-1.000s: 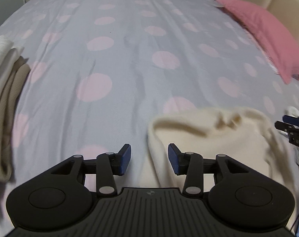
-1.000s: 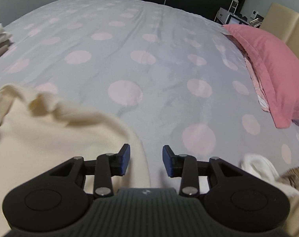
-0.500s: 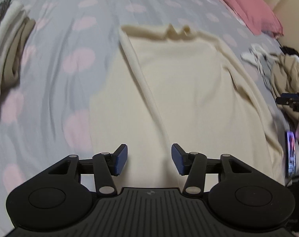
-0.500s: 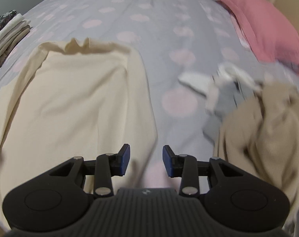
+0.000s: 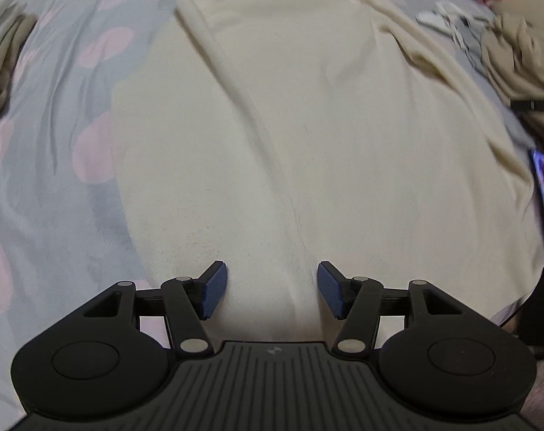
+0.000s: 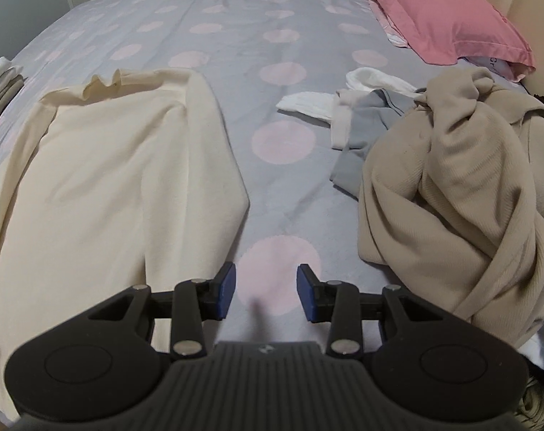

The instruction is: Fold clothes

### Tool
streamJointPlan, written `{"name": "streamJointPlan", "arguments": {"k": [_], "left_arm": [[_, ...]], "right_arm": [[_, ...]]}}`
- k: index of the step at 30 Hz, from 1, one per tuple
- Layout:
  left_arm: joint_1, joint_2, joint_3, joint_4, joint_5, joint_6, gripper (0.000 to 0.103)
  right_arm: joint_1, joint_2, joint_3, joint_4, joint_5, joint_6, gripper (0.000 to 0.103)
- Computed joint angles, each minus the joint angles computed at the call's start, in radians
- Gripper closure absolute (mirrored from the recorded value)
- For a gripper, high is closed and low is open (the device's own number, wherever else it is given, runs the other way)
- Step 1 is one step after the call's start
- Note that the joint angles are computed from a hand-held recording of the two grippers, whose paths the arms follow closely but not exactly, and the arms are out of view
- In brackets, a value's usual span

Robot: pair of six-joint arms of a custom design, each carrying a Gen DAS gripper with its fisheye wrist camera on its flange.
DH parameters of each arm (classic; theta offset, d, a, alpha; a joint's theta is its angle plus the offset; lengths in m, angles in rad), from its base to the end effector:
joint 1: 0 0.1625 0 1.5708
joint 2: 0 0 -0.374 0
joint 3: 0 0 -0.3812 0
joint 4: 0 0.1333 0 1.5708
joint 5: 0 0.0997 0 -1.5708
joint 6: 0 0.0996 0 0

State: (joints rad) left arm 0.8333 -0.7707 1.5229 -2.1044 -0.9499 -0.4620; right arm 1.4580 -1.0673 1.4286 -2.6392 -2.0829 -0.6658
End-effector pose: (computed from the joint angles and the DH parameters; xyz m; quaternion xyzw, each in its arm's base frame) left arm -0.2797 -0.5922 0.0619 0.1630 0.9330 -0.0857 0.3093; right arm 0.0086 -0.6745 0.3541 0.1634 -0.8970 0.2197 0.3469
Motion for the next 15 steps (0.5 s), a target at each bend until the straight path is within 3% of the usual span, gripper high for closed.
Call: {"name": "streamJointPlan", "arguments": {"k": [5,10,12,15], "left_arm": [[-0.002,-0.006,0.015,-0.015,0.014,0.014,0.052],[-0.005,0.000,0.015,-0.019,0.034,0.021,0.097],[-0.007,-0.012,0.022,-0.030,0.030,0.014,0.103],[-0.013,-0.049,0.039,-0.069,0.021,0.004,0.103]], "right_arm": [[0.007,0.008,0.001,0.006,0.013,-0.017,0.062],[0.011,0.011,0.004,0.002,0.003,-0.036,0.062],[0.011,0.011,0.003,0.000,-0.001,-0.031,0.062],[0.009,0.010,0.001,-0.003,-0.010,-0.020,0.062]]}}
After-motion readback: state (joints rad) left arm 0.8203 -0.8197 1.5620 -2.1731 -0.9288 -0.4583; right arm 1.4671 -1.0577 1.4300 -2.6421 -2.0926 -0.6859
